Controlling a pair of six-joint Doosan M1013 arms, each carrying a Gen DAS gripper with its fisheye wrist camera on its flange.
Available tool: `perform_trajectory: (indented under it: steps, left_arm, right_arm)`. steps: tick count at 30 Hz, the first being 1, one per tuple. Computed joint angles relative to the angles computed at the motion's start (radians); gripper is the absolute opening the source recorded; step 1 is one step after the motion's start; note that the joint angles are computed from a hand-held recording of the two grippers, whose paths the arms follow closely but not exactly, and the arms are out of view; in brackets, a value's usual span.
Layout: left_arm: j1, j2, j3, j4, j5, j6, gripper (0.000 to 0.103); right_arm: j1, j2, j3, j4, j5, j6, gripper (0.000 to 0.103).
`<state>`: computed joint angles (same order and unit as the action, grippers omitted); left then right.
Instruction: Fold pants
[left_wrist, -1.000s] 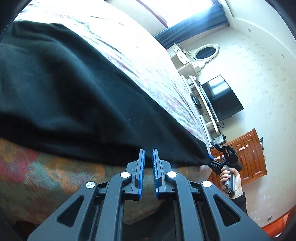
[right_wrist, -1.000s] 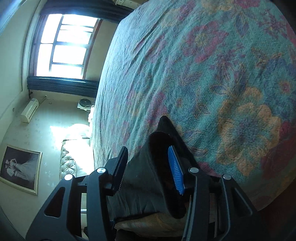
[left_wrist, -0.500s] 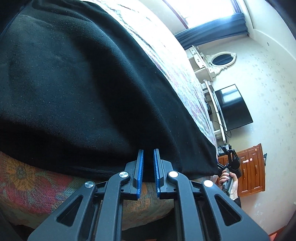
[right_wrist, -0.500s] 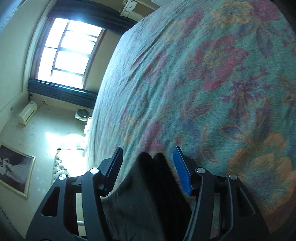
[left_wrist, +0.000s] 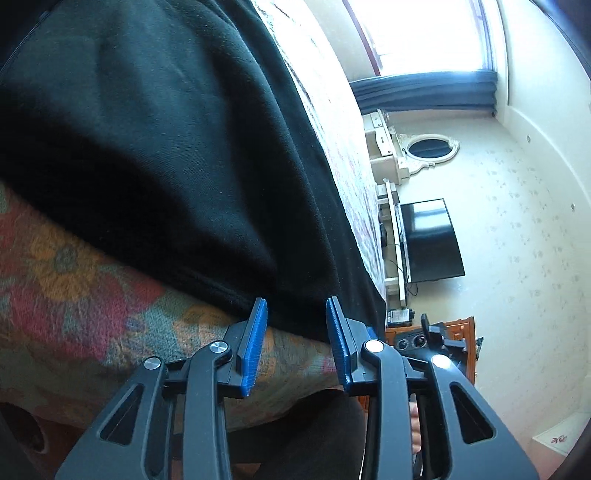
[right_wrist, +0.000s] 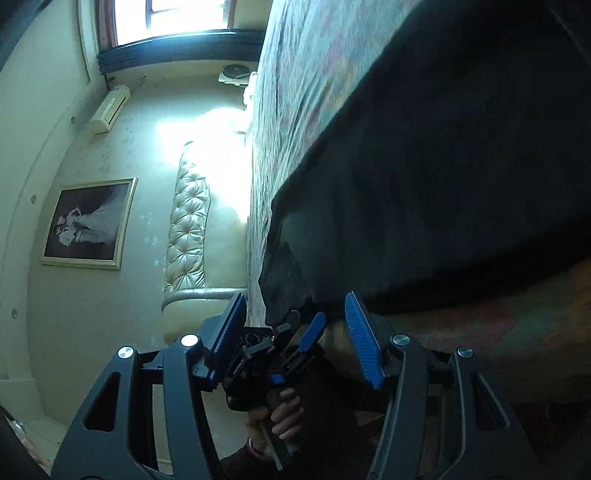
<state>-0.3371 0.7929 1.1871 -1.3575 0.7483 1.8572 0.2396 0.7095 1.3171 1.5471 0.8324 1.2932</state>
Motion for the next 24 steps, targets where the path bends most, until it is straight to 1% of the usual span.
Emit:
perform_trajectory:
  steps: [2,3,5,8,11,13,14,16,17,18,19,20,22,23,24]
  left_arm:
    - [-0.003,-0.003,0.006,0.006,-0.017,0.0,0.034]
    - [-0.003,-0.004,0.01,-0.005,-0.022,0.005,0.034]
    - [-0.004,-0.004,0.01,-0.032,-0.04,0.017,0.034]
    - [-0.007,-0.001,0.006,-0.059,-0.068,0.014,0.034]
    - [-0.008,-0.003,0.025,-0.103,-0.081,0.015,0.034]
    - [-0.006,-0.009,0.044,-0.133,-0.095,0.025,0.034]
    - [-0.005,-0.017,0.06,-0.152,-0.111,0.032,0.034]
    - [-0.005,-0.034,0.089,-0.181,-0.157,0.04,0.034]
    - [-0.005,-0.042,0.101,-0.196,-0.175,0.047,0.034]
    - [-0.001,-0.042,0.101,-0.194,-0.178,0.044,0.034]
    - [0.0,-0.045,0.105,-0.185,-0.18,0.042,0.034]
    - [0.001,-0.047,0.11,-0.182,-0.183,0.044,0.034]
    - [0.005,-0.051,0.118,-0.19,-0.186,0.043,0.034]
    - [0.002,-0.057,0.127,-0.207,-0.198,0.048,0.034]
    - [0.003,-0.061,0.134,-0.22,-0.212,0.053,0.035]
  right_arm:
    - [0.019,0.031,-0.035,0.003,0.024,0.042,0.056]
    - [0.024,0.038,-0.041,0.006,0.021,0.053,0.056]
    - [0.031,0.032,-0.005,0.089,-0.013,0.009,0.056]
    - [0.036,0.049,-0.017,0.112,-0.03,0.053,0.056]
    - [0.049,0.06,-0.02,0.181,-0.069,0.04,0.055]
    - [0.055,0.066,-0.04,0.15,-0.085,0.061,0.053]
    - [0.059,0.062,-0.038,0.151,-0.102,0.065,0.049]
    - [0.062,0.063,-0.044,0.137,-0.11,0.076,0.046]
    - [0.065,0.069,-0.058,0.115,-0.117,0.094,0.04]
    - [0.066,0.067,-0.059,0.092,-0.133,0.116,0.032]
    - [0.064,0.062,-0.05,0.077,-0.138,0.13,0.028]
    - [0.065,0.062,-0.048,0.07,-0.142,0.134,0.019]
    - [0.067,0.057,-0.044,0.054,-0.159,0.126,0.015]
    - [0.067,0.052,-0.039,0.06,-0.164,0.105,0.011]
    - [0.069,0.05,-0.039,0.063,-0.168,0.089,0.01]
